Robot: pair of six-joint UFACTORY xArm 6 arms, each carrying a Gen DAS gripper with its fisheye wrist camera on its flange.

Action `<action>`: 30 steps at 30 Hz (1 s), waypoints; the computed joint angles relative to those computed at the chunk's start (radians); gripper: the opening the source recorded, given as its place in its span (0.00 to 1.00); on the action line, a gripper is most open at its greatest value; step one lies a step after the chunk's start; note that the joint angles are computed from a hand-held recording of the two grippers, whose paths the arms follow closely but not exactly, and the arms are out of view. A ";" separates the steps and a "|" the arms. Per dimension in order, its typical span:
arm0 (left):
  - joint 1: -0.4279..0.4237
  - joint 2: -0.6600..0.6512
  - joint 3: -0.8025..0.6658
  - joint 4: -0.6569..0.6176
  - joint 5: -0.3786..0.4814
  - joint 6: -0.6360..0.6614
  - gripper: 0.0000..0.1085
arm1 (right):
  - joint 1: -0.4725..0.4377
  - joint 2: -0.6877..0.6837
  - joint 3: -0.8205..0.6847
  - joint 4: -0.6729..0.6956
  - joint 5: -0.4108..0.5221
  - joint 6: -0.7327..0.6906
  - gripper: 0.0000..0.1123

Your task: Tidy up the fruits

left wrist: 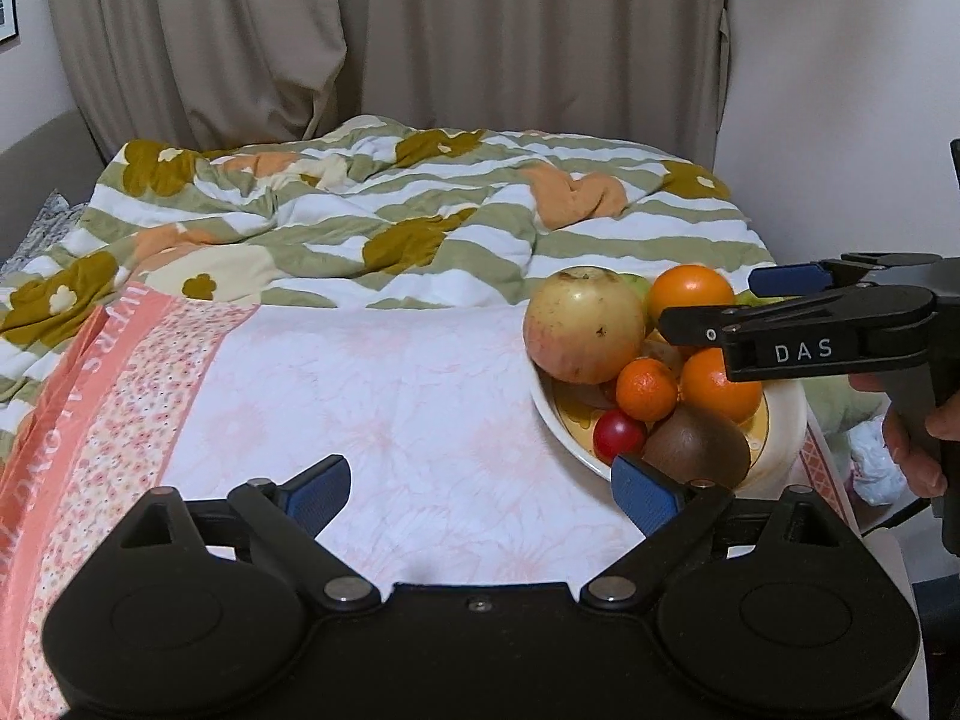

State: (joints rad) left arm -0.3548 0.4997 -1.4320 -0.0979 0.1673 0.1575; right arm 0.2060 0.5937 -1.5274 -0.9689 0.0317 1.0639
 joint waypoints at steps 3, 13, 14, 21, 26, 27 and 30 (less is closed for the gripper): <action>0.003 -0.024 0.032 -0.029 -0.025 0.029 0.89 | 0.004 -0.027 0.013 -0.090 0.013 0.099 0.92; 0.000 -0.146 0.119 -0.593 -0.057 0.568 0.89 | 0.115 -0.210 0.117 -0.245 0.232 0.344 0.92; 0.003 -0.167 0.130 -0.658 -0.052 0.634 0.89 | 0.137 -0.234 0.131 -0.237 0.270 0.352 0.92; 0.060 -0.301 0.186 -0.990 0.015 1.004 0.95 | 0.310 -0.355 0.170 -0.158 0.548 0.436 0.92; 0.126 -0.362 0.224 -1.003 0.070 1.063 0.95 | 0.435 -0.371 0.130 -0.095 0.738 0.483 0.92; 0.142 -0.369 0.229 -0.995 0.084 1.065 0.95 | 0.457 -0.365 0.115 -0.081 0.772 0.489 0.92; 0.180 -0.389 0.246 -1.009 0.113 1.102 0.95 | 0.513 -0.341 0.070 -0.045 0.854 0.512 0.92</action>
State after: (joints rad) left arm -0.1751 0.1104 -1.1864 -1.1071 0.2808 1.2594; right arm 0.7192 0.2531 -1.4578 -1.0143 0.8862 1.5762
